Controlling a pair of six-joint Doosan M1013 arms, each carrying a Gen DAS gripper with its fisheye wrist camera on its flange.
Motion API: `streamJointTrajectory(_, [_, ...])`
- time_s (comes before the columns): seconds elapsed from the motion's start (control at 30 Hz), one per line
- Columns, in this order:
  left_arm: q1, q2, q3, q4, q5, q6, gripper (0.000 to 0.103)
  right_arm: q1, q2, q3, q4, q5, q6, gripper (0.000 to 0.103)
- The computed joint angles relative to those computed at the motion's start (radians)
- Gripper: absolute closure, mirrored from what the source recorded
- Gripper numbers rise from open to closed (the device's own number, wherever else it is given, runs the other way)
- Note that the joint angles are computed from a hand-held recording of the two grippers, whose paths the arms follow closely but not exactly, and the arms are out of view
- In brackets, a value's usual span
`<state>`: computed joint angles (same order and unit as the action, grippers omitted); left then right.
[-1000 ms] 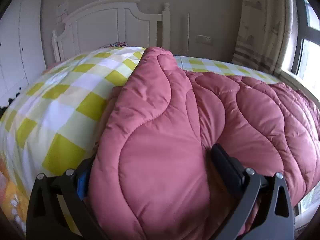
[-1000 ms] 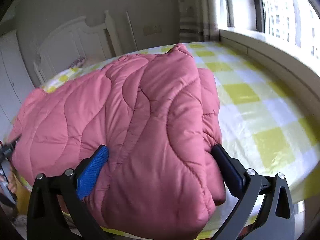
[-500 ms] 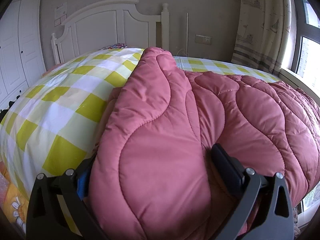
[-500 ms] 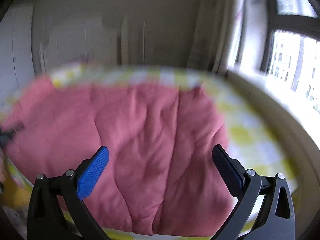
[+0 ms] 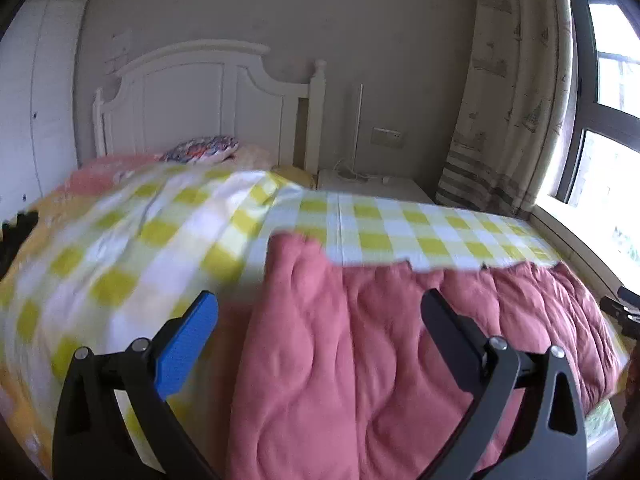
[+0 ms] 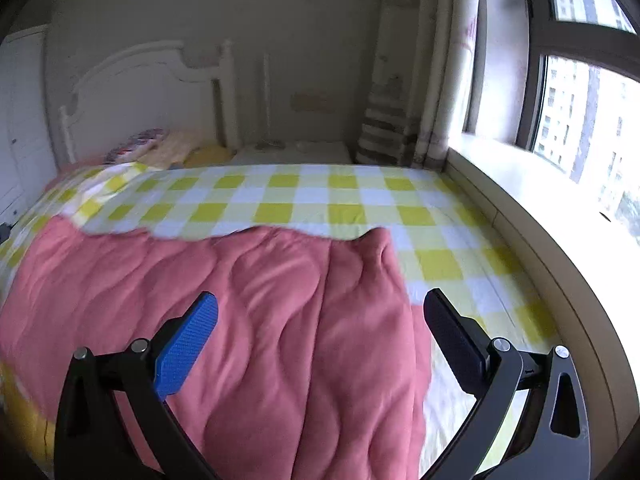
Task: Fold large clothes
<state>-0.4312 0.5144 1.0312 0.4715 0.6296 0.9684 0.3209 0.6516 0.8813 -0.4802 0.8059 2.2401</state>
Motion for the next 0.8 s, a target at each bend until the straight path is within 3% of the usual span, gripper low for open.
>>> streamJointTrajectory(0.1, [0.005,0.127,-0.212,-0.023,0.164,0.129,0.002,-0.027,0.117,-0.185,0.112,0.159,-0.094,0.005])
streamJointTrajectory(0.17, [0.019,0.247,-0.402,-0.088,0.335,0.24,0.002,-0.053,0.187,-0.276,0.256,0.268,-0.181,0.004])
streamJointTrajectory(0.27, [0.064,0.427,-0.678,-0.27,0.613,0.321,0.002,-0.088,0.171,-0.228,0.415,0.208,-0.178,0.004])
streamJointTrajectory(0.3, [0.089,0.453,-0.72,-0.388,0.652,0.32,0.002,-0.089,0.17,-0.225,0.418,0.204,-0.18,0.004])
streamJointTrajectory(0.33, [0.108,0.453,-0.719,-0.455,0.641,0.285,0.002,-0.088,0.171,-0.228,0.414,0.206,-0.182,0.004])
streamJointTrajectory(0.4, [0.115,0.422,-0.659,-0.467,0.58,0.263,0.002,-0.086,0.161,-0.211,0.402,0.187,-0.172,0.005])
streamJointTrajectory(0.47, [0.105,0.436,-0.68,-0.427,0.599,0.273,0.002,-0.076,0.08,-0.075,0.329,0.046,-0.066,0.005])
streamJointTrajectory(0.6, [0.095,0.437,-0.678,-0.386,0.594,0.276,0.002,-0.059,-0.161,0.339,0.313,-0.458,0.084,0.005])
streamJointTrajectory(0.63, [0.097,0.438,-0.679,-0.391,0.594,0.275,0.002,-0.053,-0.199,0.409,0.276,-0.541,0.134,0.005])
streamJointTrajectory(0.7, [0.095,0.442,-0.686,-0.391,0.598,0.273,0.002,-0.036,-0.269,0.533,0.14,-0.615,0.288,0.005])
streamJointTrajectory(0.8, [0.096,0.407,-0.617,-0.387,0.565,0.272,0.002,-0.007,-0.347,0.68,-0.208,-0.656,0.637,0.005])
